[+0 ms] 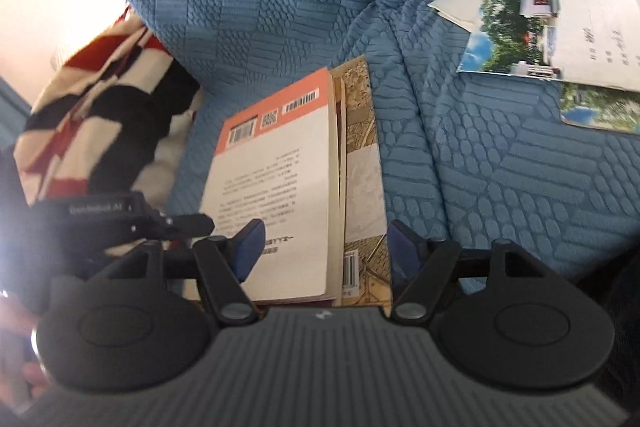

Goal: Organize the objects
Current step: 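Lower the white paperback onto the purple paperback and open the left gripper, then withdraw the left gripper up from the book stack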

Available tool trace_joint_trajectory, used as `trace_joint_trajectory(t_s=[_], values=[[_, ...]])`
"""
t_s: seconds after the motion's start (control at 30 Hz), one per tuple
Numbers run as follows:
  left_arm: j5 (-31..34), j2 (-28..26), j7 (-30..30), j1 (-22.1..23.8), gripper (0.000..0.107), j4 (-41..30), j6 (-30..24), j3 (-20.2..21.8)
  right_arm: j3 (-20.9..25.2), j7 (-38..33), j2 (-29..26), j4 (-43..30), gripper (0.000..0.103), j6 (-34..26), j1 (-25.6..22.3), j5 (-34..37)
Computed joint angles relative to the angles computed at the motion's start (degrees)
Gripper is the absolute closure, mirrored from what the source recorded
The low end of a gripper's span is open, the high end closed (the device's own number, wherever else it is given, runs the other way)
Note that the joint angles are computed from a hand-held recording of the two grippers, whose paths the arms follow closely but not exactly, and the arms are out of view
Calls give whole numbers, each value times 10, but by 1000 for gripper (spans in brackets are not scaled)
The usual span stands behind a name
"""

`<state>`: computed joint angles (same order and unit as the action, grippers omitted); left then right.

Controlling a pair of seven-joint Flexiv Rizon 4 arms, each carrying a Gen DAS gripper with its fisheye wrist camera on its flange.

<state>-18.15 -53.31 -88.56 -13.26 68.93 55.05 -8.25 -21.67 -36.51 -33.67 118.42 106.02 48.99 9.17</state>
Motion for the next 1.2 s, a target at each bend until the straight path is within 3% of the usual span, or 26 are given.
trace_joint_trajectory(t_s=[0.17, 0.27, 0.67, 0.9, 1.2], values=[[27, -11, -19, -24, 46, -10, 24, 26, 17, -21, -22, -17, 50, 13, -18, -10], [26, -18, -33, -23, 40, -5, 45, 20, 37, -28, -32, -28, 61, 22, -36, -9], [34, -20, -15, -21, 38, 5, 76, 12, 53, -52, -44, -46, 63, 33, -46, 19], [18, -4, 29, -6, 41, 29, 61, -16, -25, -41, -51, -39, 63, 12, 17, 39], [1, 0, 37, -8, 42, 32, 52, -13, -25, -37, -37, -28, 63, -5, 15, 14]])
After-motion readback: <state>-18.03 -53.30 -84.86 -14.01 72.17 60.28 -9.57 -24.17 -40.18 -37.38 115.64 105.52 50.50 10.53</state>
